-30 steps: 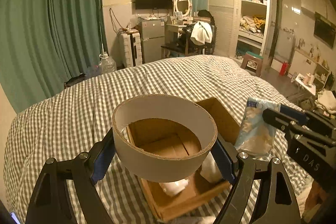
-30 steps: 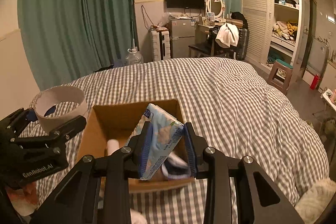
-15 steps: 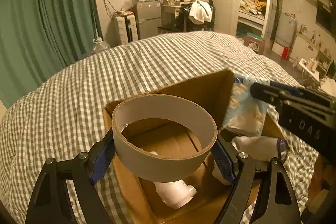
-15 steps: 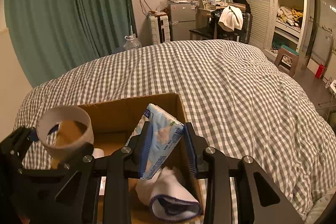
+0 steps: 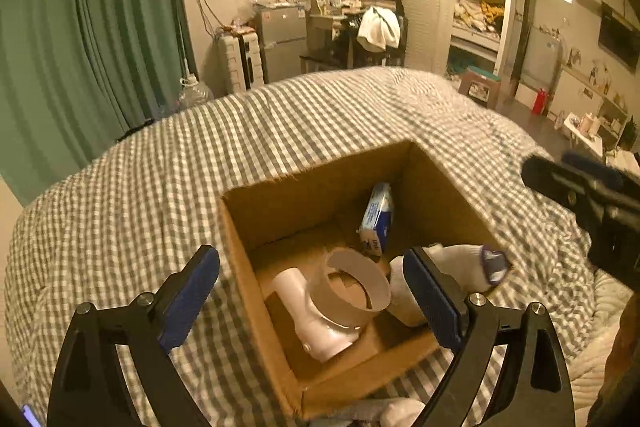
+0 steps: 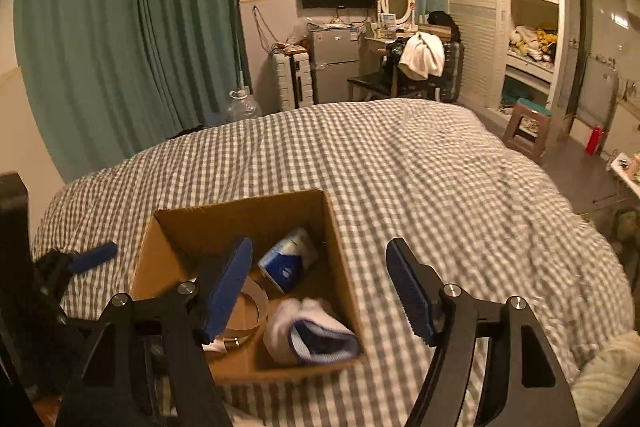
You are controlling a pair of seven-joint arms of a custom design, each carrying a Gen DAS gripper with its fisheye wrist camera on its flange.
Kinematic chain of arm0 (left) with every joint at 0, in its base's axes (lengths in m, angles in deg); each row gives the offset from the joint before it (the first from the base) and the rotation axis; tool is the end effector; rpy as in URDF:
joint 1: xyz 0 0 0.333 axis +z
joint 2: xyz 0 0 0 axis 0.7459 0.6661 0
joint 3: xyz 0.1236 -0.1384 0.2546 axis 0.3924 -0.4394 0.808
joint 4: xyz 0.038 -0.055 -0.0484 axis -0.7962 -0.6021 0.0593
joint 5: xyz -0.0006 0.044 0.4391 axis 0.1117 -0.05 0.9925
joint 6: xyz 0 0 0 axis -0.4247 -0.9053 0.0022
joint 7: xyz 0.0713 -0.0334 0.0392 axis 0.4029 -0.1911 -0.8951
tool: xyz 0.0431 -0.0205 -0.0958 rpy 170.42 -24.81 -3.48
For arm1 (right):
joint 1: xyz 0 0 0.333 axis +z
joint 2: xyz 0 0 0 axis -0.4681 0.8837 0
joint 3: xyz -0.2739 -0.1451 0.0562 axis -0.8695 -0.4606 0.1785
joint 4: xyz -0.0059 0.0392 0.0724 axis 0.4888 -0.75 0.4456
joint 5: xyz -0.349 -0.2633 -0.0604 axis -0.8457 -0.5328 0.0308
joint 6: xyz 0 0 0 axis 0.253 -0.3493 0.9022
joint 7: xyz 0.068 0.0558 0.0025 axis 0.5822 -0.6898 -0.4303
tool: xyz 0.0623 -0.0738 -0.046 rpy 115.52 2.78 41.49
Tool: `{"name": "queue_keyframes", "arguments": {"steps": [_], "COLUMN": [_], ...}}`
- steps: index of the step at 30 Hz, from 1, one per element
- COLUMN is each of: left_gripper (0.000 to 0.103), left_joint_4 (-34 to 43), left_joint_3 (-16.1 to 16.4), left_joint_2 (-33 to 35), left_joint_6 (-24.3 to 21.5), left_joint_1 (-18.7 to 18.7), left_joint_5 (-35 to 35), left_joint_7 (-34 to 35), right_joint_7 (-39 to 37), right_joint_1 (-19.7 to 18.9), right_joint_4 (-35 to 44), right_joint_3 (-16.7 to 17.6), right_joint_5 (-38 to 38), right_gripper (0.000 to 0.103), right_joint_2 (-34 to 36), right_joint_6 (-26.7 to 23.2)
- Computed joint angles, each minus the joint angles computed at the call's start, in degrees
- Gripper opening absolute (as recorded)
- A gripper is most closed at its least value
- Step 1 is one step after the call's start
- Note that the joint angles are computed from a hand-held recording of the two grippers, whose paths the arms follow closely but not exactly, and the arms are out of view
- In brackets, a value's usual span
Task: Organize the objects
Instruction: 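Carry the tape roll and tissue pack into the box and open both tools, then grasp the black cup with the left tool while the right tool grasps the white plush toy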
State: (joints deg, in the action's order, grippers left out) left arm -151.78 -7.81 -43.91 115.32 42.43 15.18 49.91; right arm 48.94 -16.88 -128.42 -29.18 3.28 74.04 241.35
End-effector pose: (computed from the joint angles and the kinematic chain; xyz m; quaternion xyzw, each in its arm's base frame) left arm 0.5599 -0.2161 0.5083 -0.6978 0.5966 -0.2421 0.3139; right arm 0.6130 0.0643 0.5383 -0.7429 0.5041 -0.2182 0.3826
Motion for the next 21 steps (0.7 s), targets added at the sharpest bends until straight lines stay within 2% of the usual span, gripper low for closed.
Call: {"name": "queue_keyframes", "arguments": {"steps": [7, 13, 17, 21], "left_gripper": [0.101, 0.101, 0.101, 0.101], "left_joint_4": [-6.5, -13.4, -16.3, -18.1], "left_joint_3": [-2.1, -5.1, -7.0, -8.7], "left_joint_2": [-10.9, -19.4, -22.6, -23.0], "left_joint_6": [-1.3, -2.1, -2.6, -2.7], "left_joint_1": [1.3, 2.1, 2.3, 2.2], "left_joint_5": [-1.0, -3.8, -5.4, -6.3], "left_joint_7": [-2.3, -4.4, -5.0, -5.7], "right_joint_7": [3.3, 4.4, 5.2, 6.0], "right_joint_1": [0.3, 2.9, 4.1, 5.2], "right_joint_4": [-7.5, -15.5, -19.6, -23.1], "right_joint_3": [-1.3, -3.6, -5.2, -7.0], "right_joint_5": [-4.7, -9.0, -11.6, -13.0], "right_gripper": [0.071, 0.071, 0.071, 0.071], "right_joint_2": [-10.3, -19.5, -24.0, -27.1], "right_joint_6": [-0.6, 1.2, 1.1, 1.3]}}
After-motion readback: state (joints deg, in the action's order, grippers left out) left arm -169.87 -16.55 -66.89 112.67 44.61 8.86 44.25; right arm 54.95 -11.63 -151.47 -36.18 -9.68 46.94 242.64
